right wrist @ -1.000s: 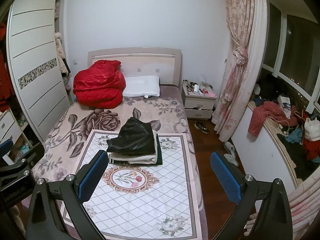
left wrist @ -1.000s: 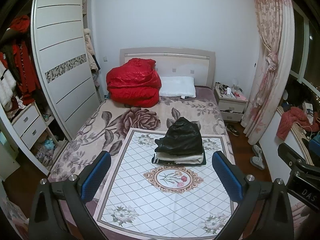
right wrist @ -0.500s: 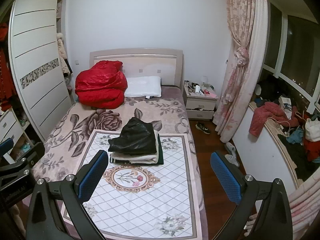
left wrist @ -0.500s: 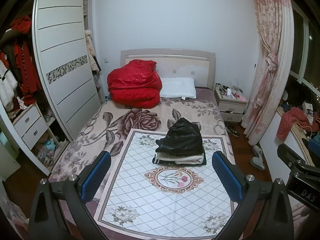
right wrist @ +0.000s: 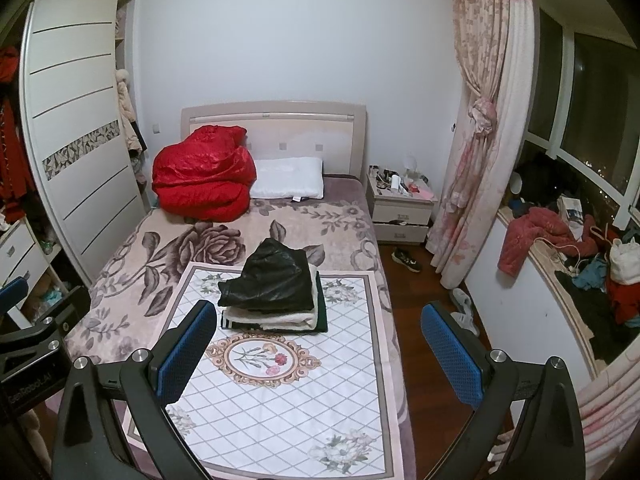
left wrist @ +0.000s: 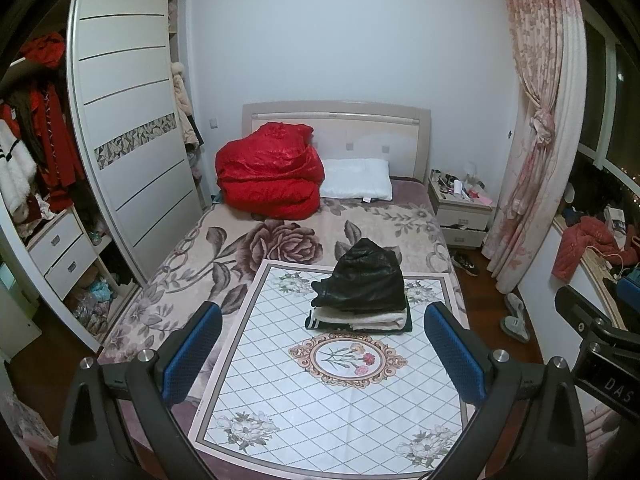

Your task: Fold large clothes

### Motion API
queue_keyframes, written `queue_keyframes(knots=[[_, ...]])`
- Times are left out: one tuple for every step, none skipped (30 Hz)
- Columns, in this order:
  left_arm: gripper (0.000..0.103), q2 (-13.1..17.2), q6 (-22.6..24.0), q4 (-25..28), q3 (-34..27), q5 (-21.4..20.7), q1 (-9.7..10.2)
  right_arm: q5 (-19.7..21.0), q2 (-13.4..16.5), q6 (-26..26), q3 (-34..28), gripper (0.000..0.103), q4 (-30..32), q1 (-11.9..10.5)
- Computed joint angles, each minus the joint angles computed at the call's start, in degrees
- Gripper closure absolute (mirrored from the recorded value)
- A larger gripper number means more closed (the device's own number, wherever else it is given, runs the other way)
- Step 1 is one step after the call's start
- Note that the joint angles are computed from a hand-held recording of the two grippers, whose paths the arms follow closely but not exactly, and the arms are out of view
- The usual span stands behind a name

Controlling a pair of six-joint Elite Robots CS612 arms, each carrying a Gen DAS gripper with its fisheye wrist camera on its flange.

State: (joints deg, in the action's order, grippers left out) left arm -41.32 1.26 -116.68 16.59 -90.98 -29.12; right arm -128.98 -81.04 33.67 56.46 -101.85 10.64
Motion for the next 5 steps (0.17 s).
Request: queue_keyframes(knots=[[0.000, 0.0, -0.1, -0.2, 0.1, 0.1, -0.05, 0.1, 0.1, 0.0, -0.2, 0.000, -0.1, 0.0], [0.000, -0.2, -0.4, -0.4, 0.2, 0.3, -0.12, 0.2, 0.2, 0.0, -0.2, 0.000, -0.1, 0.0], [0.000, -0.2, -0.6, -0.4, 0.1, 0.2, -0.15, 0.2, 0.5, -0.1, -0.7, 0.000, 0.1, 0.0], [0.000, 0.2, -0.7, 0.1, -0.8, 0.1, -0.20, 0.1, 0.3, 0.0, -0.5, 0.000, 0.1, 0.1], [0.000, 0.2, -0.8, 0.3, -0.9, 0.0, -0.21, 0.0, 0.1, 0.1, -0.3, 0.000, 0.1, 0.1]])
